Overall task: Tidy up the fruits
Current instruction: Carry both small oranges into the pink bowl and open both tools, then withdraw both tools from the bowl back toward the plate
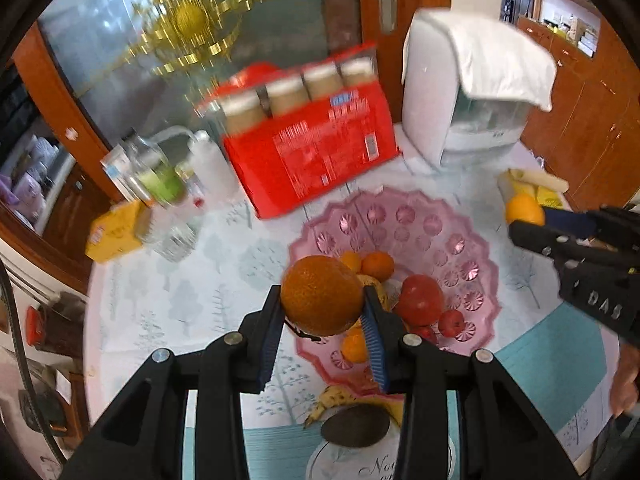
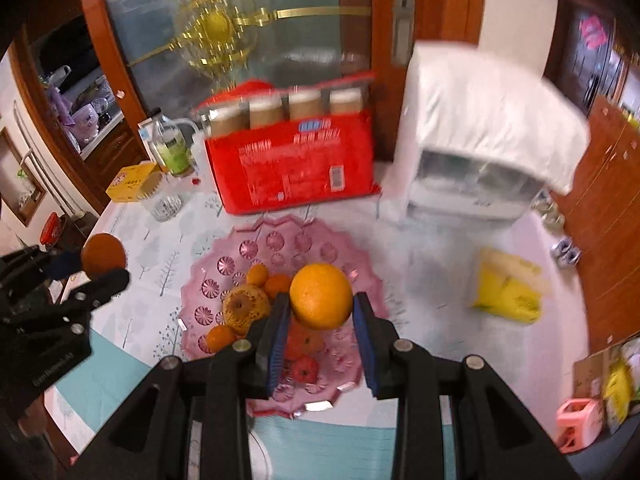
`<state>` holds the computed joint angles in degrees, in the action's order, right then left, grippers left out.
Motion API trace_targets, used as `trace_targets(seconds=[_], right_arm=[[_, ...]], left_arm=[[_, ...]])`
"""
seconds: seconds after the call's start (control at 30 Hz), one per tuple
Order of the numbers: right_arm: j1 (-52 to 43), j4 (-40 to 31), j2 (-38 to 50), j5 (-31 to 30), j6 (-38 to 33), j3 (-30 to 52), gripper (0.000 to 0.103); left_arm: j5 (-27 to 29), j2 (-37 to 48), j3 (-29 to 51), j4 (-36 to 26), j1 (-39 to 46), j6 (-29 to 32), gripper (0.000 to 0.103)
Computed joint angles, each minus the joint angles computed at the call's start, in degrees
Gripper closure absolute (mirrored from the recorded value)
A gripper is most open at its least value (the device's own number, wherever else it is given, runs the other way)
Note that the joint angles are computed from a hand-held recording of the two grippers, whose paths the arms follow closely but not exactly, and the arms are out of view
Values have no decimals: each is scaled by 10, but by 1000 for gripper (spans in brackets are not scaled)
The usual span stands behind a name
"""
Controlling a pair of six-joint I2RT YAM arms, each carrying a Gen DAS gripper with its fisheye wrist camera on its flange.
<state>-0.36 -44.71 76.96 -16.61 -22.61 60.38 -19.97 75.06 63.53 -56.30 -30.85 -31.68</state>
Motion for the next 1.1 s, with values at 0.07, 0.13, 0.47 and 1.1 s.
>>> trace_targets(seconds=[0.07, 0.13, 0.47, 1.1], right_arm=[[17, 47, 36, 11, 20, -27, 71], [30, 89, 80, 22, 35, -43, 71], [63, 225, 233, 72, 68, -64, 70], [59, 223, 204, 43, 63, -76, 70]], left_arm=[[29, 34, -29, 49, 21, 10, 67], [56, 72, -53, 97, 40, 18, 67], [95, 223, -70, 232, 46, 49, 66], [61, 141, -112, 217, 21, 28, 33]])
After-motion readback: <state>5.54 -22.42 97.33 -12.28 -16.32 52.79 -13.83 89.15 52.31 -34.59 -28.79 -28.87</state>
